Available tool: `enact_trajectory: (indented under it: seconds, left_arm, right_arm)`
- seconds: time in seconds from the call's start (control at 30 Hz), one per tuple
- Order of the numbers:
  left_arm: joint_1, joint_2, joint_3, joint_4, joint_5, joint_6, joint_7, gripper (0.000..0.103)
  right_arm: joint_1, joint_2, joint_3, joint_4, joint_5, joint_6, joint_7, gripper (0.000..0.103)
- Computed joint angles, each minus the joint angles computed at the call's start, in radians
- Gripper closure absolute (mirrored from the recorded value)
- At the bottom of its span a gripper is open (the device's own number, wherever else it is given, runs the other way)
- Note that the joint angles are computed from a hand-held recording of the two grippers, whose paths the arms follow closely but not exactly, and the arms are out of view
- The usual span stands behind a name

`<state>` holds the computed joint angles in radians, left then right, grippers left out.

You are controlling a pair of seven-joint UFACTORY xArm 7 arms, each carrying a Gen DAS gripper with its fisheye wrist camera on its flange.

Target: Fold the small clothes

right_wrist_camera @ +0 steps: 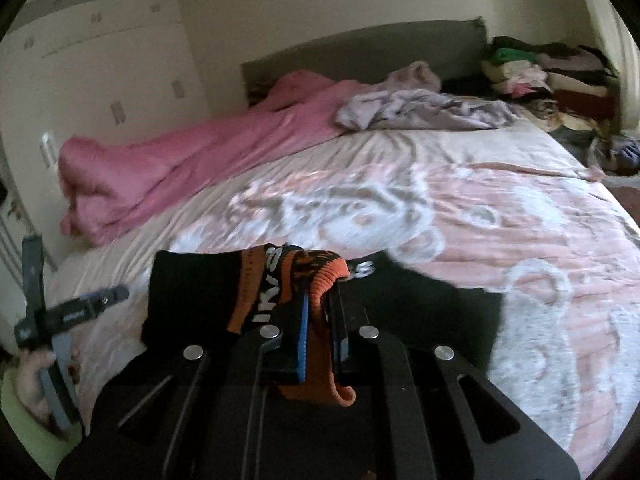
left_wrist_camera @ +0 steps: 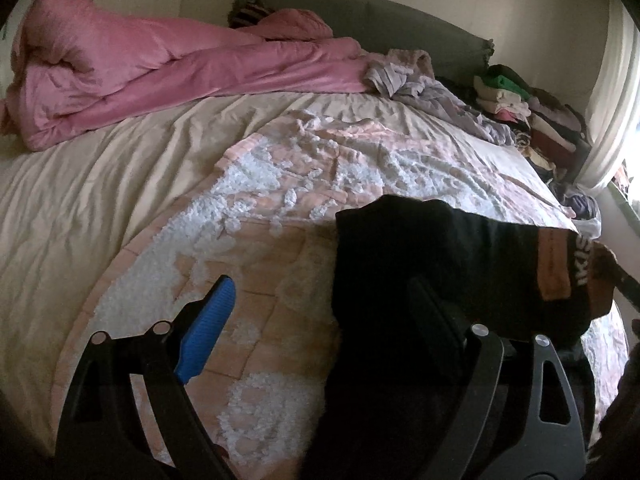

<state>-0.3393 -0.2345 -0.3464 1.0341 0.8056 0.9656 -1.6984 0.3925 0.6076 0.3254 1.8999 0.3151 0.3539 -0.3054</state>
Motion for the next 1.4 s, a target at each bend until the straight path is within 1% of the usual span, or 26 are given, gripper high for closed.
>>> enact_trajectory:
  seconds: [0.07, 0.17, 0.2, 0.3, 0.37, 0.4, 0.63, 0.73, 0.83, 0.9, 0.93, 1.03, 1.07, 1.1, 1.13, 1.17, 1.2, 1.33, 1.4]
  left_arm:
    - [0.000, 0.009, 0.000, 0.007, 0.001, 0.000, 0.003, 0.023]
    - [-0.006, 0.028, 0.002, 0.025, 0.006, 0.000, 0.014, 0.023]
    - [-0.008, 0.035, 0.004, 0.032, 0.006, -0.002, 0.019, 0.023]
    - [-0.018, 0.066, 0.012, 0.062, 0.009, -0.005, 0.041, 0.023]
    - [-0.028, 0.104, 0.021, 0.098, 0.011, -0.012, 0.069, 0.023]
    - [-0.034, 0.120, 0.028, 0.112, 0.014, -0.019, 0.076, 0.023]
    - [-0.087, 0.246, 0.083, 0.222, 0.009, -0.066, 0.141, 0.023]
    - [-0.117, 0.308, 0.109, 0.278, -0.002, -0.060, 0.188, 0.023]
    - [-0.141, 0.343, 0.136, 0.304, -0.027, -0.064, 0.223, 0.023]
    - [-0.151, 0.360, 0.150, 0.311, -0.057, -0.063, 0.254, 0.023]
    - [-0.154, 0.368, 0.154, 0.311, -0.079, -0.065, 0.278, 0.023]
    - [-0.169, 0.380, 0.166, 0.308, -0.102, -0.055, 0.310, 0.023]
    - [-0.173, 0.379, 0.169, 0.302, -0.103, -0.059, 0.310, 0.023]
    - [-0.175, 0.377, 0.172, 0.297, -0.103, -0.063, 0.310, 0.023]
    - [-0.177, 0.373, 0.174, 0.290, -0.103, -0.067, 0.310, 0.023]
    - [-0.178, 0.373, 0.175, 0.289, -0.103, -0.068, 0.311, 0.023]
    - [-0.179, 0.371, 0.176, 0.287, -0.104, -0.070, 0.312, 0.023]
    - [-0.181, 0.368, 0.176, 0.282, -0.107, -0.070, 0.317, 0.023]
    - [-0.182, 0.366, 0.175, 0.278, -0.107, -0.070, 0.316, 0.023]
  right_arm:
    - [0.010, 0.004, -0.043, 0.015, -0.022, 0.014, 0.045, 0.095]
    - [0.046, 0.019, -0.122, 0.035, -0.094, 0.037, 0.141, 0.095]
    - [0.053, 0.025, -0.135, 0.039, -0.118, 0.040, 0.161, 0.095]
    - [0.056, 0.042, -0.140, 0.051, -0.156, 0.064, 0.198, 0.095]
    - [0.074, 0.048, -0.163, 0.058, -0.198, 0.086, 0.232, 0.095]
    - [0.073, 0.046, -0.161, 0.049, -0.208, 0.087, 0.237, 0.095]
    - [0.068, 0.046, -0.157, 0.049, -0.244, 0.111, 0.266, 0.095]
    - [0.071, 0.046, -0.163, 0.050, -0.258, 0.117, 0.275, 0.094]
    - [0.101, 0.047, -0.208, 0.059, -0.305, 0.137, 0.330, 0.088]
    - [0.122, 0.042, -0.248, 0.058, -0.349, 0.141, 0.392, 0.088]
    - [0.123, 0.037, -0.253, 0.052, -0.364, 0.138, 0.408, 0.088]
    - [0.106, 0.019, -0.230, 0.028, -0.377, 0.117, 0.400, 0.084]
    - [0.098, 0.017, -0.214, 0.024, -0.375, 0.115, 0.382, 0.081]
    - [0.089, 0.016, -0.197, 0.020, -0.368, 0.112, 0.360, 0.078]
    - [0.074, 0.015, -0.165, 0.014, -0.352, 0.108, 0.315, 0.076]
    - [0.071, 0.017, -0.152, 0.016, -0.344, 0.112, 0.288, 0.071]
    - [0.069, 0.019, -0.138, 0.017, -0.336, 0.120, 0.255, 0.069]
    - [0.065, 0.037, -0.085, 0.034, -0.277, 0.158, 0.137, 0.068]
    - [0.076, 0.043, -0.082, 0.040, -0.256, 0.173, 0.107, 0.066]
